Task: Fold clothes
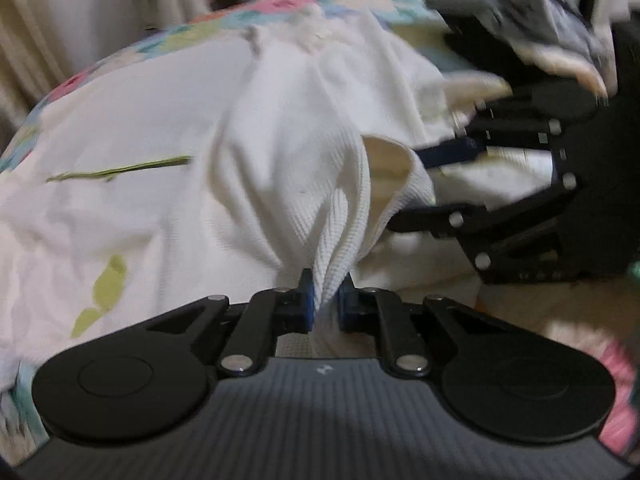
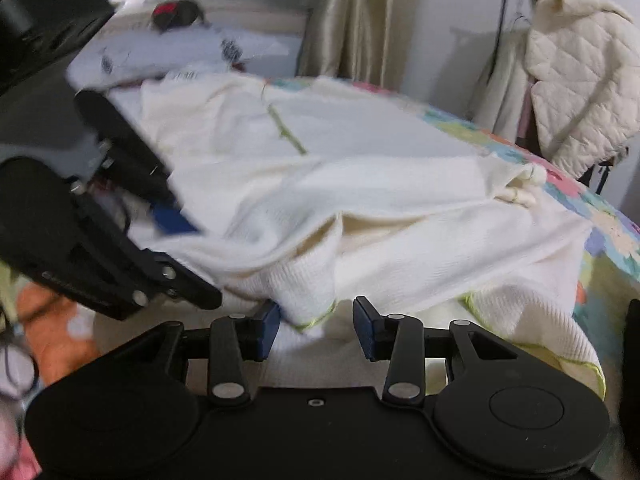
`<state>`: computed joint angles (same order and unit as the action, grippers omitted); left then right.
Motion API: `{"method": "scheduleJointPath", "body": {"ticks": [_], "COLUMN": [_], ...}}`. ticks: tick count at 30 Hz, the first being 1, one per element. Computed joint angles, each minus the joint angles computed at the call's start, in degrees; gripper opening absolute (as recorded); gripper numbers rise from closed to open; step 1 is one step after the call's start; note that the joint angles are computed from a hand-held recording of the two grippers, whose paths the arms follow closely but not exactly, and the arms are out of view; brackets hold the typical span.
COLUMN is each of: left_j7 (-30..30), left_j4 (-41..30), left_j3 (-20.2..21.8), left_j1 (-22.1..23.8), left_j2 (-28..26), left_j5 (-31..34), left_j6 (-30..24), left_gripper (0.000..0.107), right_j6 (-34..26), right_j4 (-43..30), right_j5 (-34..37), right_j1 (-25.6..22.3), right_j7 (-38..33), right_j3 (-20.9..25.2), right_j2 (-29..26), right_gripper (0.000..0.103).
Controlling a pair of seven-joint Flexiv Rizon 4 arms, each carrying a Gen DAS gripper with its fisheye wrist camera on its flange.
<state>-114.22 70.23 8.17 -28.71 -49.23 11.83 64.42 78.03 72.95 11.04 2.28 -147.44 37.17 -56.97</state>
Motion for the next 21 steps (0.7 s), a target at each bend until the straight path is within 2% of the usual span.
{"method": "scheduleJointPath", "body": {"ticks": [2,3,4,6,8,11,13,15,16,18,19,20,21], "left_j7": [-3.50,-4.85,-5.95,-7.13,-7.14,-3.38,-2.00,-1.76,-1.80,-2.19,-2.48,-2.44,-1.73], "left_j4": [3.49,4.98,6.22,8.32,10.19,11.28,9.77,8.95,8.99,9.60,9.64,9.39,8.93], "left_j3": [0.44,0.60,0.82,0.94,0.36,-2.81,-2.29,-1.90,-2.10,-2.54,-2.19,-1.74,-1.72], "left_j1": [-0.05,-0.07,-0.21,-0.47,-0.36,1.43,0.77,0.43,0.60,1.06,0.92,0.70,0.79], "left_j2": [2.11,2.97,3.72,5.05,6.15,6.13,4.90,4.11,3.93,3.72,3.45,2.97,2.27], "left_j5": [-0.35,-0.58,-0.82,-1.32,-1.96,-4.01,-4.90,-5.76,-6.25,-7.15,-7.33,-7.29,-7.26], "left_j6": [4.22,6.20,7.69,9.74,11.45,12.81,10.85,9.28,9.25,11.21,12.23,13.10,13.78], "left_gripper": [0.011,0.011,0.011,0.011,0.011,0.011,0.011,0.014,0.017,0.031,0.049,0.060,0.061], "right_j6": [-0.74,-2.25,-4.27,-8.44,-10.84,-20.14,-22.95,-23.39,-24.70,-29.61,-32.54,-35.66,-36.95], "right_j4": [-1.06,-1.96,-2.98,-4.44,-4.20,-5.67,-5.75,-5.55,-6.08,-7.92,-8.79,-9.72,-9.85], "right_j5": [0.58,1.54,3.04,4.42,4.36,3.39,1.86,2.48,3.31,4.99,5.65,6.22,6.65], "right_j1": [-2.00,-3.75,-5.54,-6.71,-6.67,-5.20,-2.57,-1.50,-1.44,-1.88,-2.16,-2.39,-2.19], "right_j7": [-3.09,-5.08,-7.16,-9.18,-12.00,-9.96,-8.05,-8.26,-8.04,-7.87,-8.17,-8.43,-8.91], "right_j3": [3.90,7.04,10.19,12.13,11.62,7.80,3.23,1.24,0.92,0.90,0.90,0.82,0.25], "right_j2": [-1.26,-2.25,-3.24,-3.67,-2.85,-1.67,-0.67,0.00,0.20,0.34,0.28,0.15,0.26], "right_gripper": [0.045,0.039,0.027,0.017,0.016,0.015,0.016,0.019,0.023,0.028,0.028,0.028,0.028]}}
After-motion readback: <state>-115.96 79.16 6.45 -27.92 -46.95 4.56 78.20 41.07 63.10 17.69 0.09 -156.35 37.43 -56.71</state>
